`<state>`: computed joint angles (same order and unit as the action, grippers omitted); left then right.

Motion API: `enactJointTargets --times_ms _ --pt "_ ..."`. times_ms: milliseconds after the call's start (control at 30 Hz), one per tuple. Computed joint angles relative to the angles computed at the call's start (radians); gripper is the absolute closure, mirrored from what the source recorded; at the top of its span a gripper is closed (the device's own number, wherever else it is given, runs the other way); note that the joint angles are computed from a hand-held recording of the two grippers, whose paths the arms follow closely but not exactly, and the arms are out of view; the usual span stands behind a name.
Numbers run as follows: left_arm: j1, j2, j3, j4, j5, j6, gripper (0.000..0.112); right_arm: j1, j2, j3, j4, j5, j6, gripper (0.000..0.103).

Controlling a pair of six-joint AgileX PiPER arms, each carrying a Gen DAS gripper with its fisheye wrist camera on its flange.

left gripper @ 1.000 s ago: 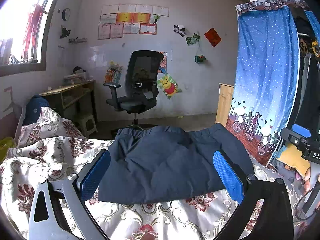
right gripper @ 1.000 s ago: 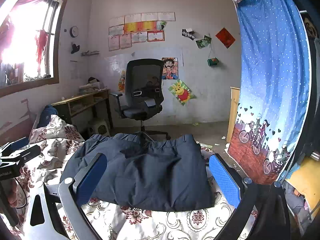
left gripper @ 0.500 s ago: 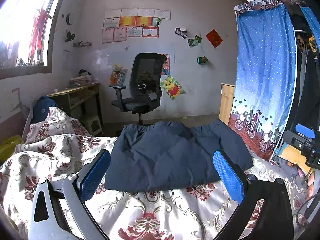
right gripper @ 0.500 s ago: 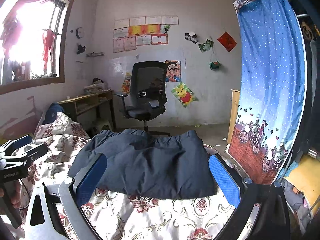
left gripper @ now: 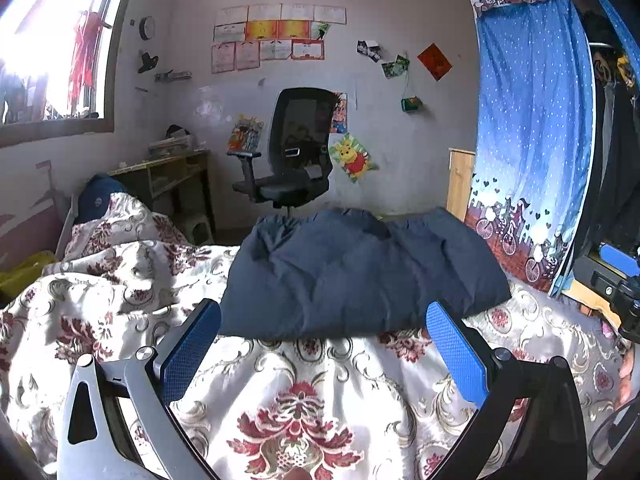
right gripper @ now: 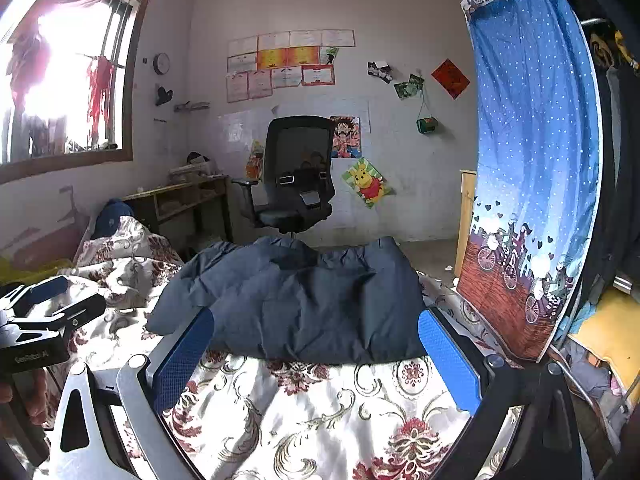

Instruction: Fold large clothes

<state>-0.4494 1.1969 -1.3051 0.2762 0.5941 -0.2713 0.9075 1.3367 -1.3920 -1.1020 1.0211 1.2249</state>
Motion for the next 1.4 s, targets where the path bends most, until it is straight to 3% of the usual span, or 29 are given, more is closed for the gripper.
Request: enactJointTargets --times_ms 233,533,800,1400 --pt "-0.016 -0.022 0.082 0.038 -0.031 -0.05 0.011 0.056 -0.023 0.09 -0.074 0.029 0.082 0.0" --pt "-0.05 -0.037 0.175 0.15 -0.032 -0.163 0.011 0.03 -0.039 0.207 -0.03 -0.026 0.168 0.0" --pt "-0.083 -0.052 0.251 0.243 -0.065 -0.292 0.011 0.056 -0.041 0.272 -0.1 -0.016 0.23 0.0" --pt "-0.102 -0.056 0.286 0.308 -0.076 -0.372 0.011 0.041 -0.031 0.291 -0.082 -0.067 0.22 0.0"
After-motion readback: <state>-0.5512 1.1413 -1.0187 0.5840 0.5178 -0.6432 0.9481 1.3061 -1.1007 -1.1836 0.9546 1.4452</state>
